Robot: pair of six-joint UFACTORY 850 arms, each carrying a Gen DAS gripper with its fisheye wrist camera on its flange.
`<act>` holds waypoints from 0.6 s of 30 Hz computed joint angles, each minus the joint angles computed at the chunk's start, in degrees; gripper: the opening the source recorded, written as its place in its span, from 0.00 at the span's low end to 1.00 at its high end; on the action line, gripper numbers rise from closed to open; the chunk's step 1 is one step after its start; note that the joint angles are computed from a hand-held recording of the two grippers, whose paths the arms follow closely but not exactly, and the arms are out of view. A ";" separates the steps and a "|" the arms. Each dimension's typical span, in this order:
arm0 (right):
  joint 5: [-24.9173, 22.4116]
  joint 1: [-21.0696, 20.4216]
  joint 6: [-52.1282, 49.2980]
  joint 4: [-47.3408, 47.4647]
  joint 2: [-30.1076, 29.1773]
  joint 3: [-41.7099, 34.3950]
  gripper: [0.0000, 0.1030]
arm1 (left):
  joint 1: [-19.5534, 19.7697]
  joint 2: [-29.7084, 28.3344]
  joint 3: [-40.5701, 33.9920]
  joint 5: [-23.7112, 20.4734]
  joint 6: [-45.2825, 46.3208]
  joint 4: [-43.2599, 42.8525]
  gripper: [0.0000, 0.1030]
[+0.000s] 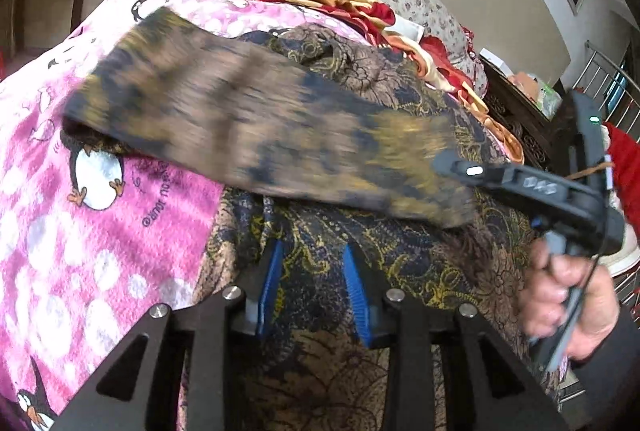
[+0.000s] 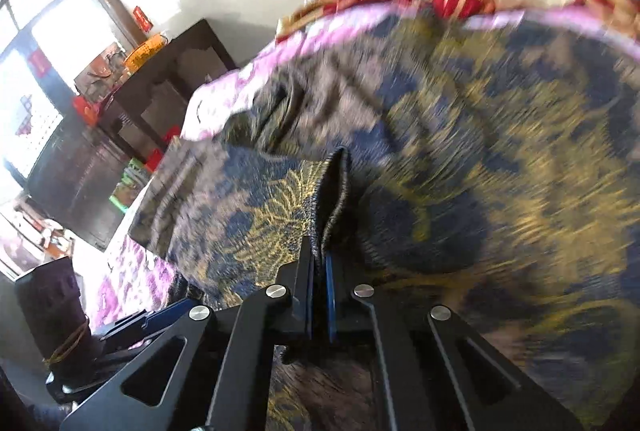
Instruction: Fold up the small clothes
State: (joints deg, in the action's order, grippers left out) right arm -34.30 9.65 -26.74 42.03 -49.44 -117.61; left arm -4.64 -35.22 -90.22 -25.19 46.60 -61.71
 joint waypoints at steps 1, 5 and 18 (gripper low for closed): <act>0.70 -0.36 1.48 -2.83 0.46 -0.23 0.01 | 0.02 0.00 0.02 -0.04 0.09 -0.12 0.33; 3.85 -3.17 9.38 -16.31 5.64 5.16 0.01 | -0.09 0.04 0.05 0.09 -0.04 -0.01 0.33; 4.25 -10.48 22.42 -29.99 10.64 13.64 0.01 | -0.31 0.05 -0.18 0.50 -1.17 1.31 0.33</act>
